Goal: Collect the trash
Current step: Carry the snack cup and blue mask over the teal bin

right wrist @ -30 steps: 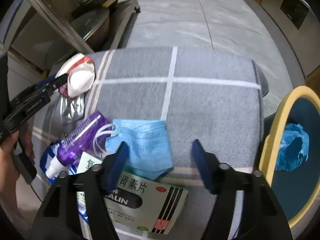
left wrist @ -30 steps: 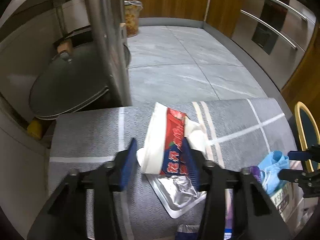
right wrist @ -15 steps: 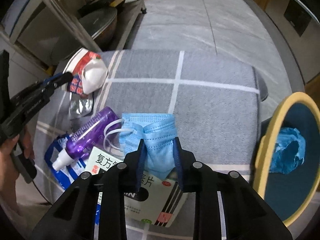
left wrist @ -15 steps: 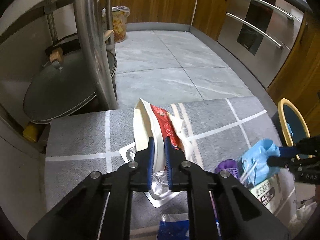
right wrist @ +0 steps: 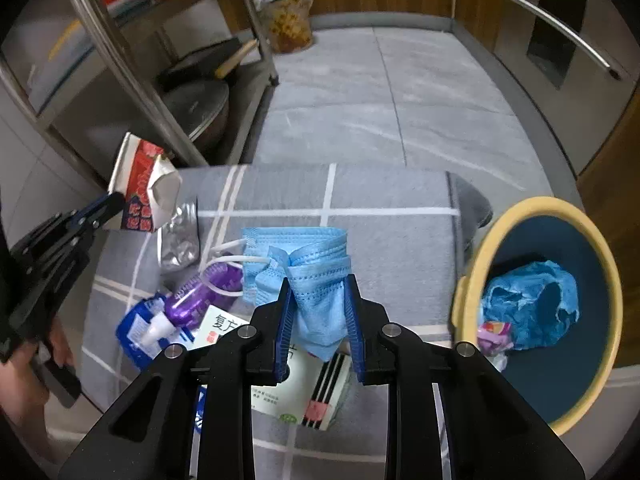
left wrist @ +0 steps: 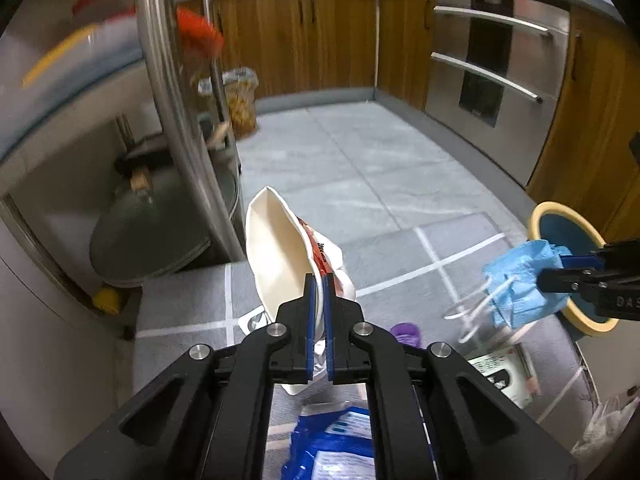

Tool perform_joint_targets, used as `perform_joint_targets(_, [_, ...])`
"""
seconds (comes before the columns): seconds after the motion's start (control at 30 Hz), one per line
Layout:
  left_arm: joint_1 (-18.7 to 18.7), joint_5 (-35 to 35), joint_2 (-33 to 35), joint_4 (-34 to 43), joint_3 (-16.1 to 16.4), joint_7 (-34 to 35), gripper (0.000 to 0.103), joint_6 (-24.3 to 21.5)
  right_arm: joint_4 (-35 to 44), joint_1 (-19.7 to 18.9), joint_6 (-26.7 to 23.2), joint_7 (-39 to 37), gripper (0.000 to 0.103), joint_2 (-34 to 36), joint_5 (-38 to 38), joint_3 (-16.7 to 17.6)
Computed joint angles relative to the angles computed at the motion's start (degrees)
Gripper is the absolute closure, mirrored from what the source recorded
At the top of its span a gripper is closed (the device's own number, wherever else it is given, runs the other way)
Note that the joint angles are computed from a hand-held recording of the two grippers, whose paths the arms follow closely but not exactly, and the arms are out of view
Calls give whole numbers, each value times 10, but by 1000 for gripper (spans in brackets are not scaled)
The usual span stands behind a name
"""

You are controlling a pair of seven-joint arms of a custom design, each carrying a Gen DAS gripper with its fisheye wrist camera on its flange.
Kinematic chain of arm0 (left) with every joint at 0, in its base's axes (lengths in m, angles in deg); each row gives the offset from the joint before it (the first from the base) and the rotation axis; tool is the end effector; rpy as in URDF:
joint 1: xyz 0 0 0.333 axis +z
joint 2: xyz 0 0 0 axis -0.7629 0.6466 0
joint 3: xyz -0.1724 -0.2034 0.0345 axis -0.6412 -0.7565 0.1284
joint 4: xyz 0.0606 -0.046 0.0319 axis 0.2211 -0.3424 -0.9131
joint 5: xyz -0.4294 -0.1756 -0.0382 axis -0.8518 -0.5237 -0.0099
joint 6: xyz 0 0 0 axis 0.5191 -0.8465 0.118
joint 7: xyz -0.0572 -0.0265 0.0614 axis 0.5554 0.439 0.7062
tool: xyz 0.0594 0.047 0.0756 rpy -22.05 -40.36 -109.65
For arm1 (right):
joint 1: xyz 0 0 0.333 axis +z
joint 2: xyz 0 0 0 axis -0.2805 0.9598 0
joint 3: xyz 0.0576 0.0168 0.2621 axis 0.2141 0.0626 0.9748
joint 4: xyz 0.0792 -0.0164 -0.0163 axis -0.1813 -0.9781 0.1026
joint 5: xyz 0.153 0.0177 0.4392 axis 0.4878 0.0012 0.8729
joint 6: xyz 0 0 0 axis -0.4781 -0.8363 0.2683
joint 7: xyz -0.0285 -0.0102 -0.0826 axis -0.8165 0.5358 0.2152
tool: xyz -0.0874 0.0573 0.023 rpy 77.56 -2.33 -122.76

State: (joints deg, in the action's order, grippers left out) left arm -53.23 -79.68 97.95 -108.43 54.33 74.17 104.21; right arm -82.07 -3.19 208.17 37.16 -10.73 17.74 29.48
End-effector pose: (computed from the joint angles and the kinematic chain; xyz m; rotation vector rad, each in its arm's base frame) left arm 0.7271 -0.1912 0.5303 -1.3184 2.1736 -0.8869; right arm 0.6632 0.1782 0.5379 -1.7829 2.0101 -0.3658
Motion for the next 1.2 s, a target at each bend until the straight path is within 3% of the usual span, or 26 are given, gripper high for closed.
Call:
perform_joint_targets(0.23, [-8,-51,-64,-50,-13,30,100,29,-54,-12,25,37,77,-61,-13,-1])
perform_joint_targets(0.5, [-46,-74,-122,-105,-9,70,100,52,-122,-41,37,58,77,-142,-30,7])
perform_joint_targets(0.77, [-74,-105,-128,-105,-8,88,100,56,-188,-81,41,82,77,-218,-46,12])
perform_joint_targets(1.2, [-106,-155,-106,-76,-34,136,100,49,-267,-150,42,111,77,-305,-58,12])
